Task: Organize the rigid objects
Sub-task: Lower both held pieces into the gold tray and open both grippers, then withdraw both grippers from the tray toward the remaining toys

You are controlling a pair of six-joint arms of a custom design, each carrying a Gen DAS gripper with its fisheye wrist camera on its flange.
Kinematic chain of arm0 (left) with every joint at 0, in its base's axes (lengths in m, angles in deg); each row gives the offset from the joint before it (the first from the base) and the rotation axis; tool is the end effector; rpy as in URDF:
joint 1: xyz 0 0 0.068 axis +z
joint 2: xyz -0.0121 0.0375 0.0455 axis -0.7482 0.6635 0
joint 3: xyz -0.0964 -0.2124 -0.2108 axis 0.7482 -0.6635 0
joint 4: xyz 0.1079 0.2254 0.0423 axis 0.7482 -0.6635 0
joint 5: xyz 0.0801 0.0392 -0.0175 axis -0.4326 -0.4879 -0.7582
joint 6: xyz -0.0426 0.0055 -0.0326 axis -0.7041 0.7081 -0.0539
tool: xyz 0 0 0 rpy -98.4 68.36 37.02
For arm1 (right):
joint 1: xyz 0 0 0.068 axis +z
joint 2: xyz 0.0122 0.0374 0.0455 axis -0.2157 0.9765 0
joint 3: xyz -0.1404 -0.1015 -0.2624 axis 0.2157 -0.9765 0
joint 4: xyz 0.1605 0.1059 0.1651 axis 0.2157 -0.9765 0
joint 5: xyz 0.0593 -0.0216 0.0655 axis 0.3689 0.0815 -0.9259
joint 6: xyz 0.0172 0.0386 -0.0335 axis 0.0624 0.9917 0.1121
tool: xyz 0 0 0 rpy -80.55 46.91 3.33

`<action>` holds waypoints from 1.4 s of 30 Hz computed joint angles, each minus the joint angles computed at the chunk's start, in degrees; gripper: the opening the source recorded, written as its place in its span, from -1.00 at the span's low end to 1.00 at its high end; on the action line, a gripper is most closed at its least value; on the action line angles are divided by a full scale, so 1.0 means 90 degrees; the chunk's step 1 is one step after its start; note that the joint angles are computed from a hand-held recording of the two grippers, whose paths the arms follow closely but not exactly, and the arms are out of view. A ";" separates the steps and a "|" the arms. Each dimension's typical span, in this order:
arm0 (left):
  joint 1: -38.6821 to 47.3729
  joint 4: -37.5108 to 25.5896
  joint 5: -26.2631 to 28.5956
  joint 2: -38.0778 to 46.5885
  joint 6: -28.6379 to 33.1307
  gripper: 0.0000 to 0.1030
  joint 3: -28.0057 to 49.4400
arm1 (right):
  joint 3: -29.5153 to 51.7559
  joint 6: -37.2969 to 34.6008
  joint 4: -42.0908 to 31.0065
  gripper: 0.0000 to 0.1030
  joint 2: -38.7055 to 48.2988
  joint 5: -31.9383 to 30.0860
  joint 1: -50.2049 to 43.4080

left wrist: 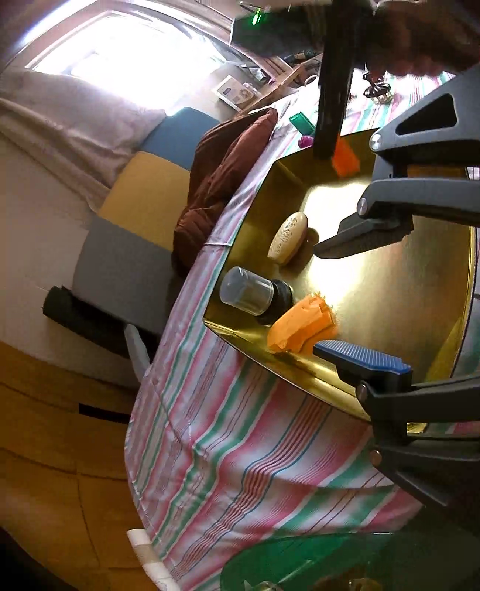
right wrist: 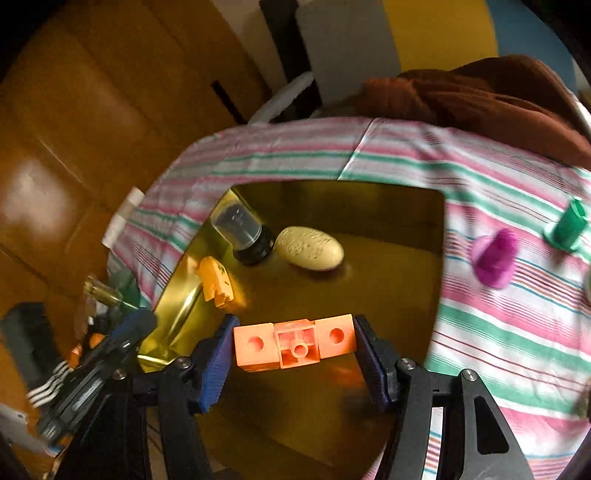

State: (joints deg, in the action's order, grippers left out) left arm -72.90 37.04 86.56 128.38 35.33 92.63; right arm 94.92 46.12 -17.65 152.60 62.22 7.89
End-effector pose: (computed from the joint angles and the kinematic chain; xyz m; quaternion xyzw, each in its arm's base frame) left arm 0.2705 -0.1239 0.2435 -0.0128 0.9040 -0.1938 0.3810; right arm 0.3178 0.1247 0.2689 0.0070 0.9451 0.2009 0.2575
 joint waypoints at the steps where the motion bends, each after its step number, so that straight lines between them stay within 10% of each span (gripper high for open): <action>1: 0.0010 0.0002 -0.0005 -0.0027 -0.0012 -0.08 -0.0017 | 0.0193 0.0024 -0.0051 0.21 0.0265 0.0078 0.0093; 17: 0.0257 0.0148 0.0103 -0.0199 -0.0235 -0.05 -0.0354 | 0.1732 0.0664 -0.0286 0.29 0.2024 0.0408 0.0560; 42: -0.0557 0.0214 0.0139 -0.0115 -0.0041 -0.05 -0.0269 | -0.0353 0.0261 -0.0061 0.39 -0.0601 0.1246 0.0537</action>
State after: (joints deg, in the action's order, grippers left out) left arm -77.91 38.97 87.81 127.35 34.96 90.20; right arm 91.74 48.47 -18.19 147.19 73.44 12.72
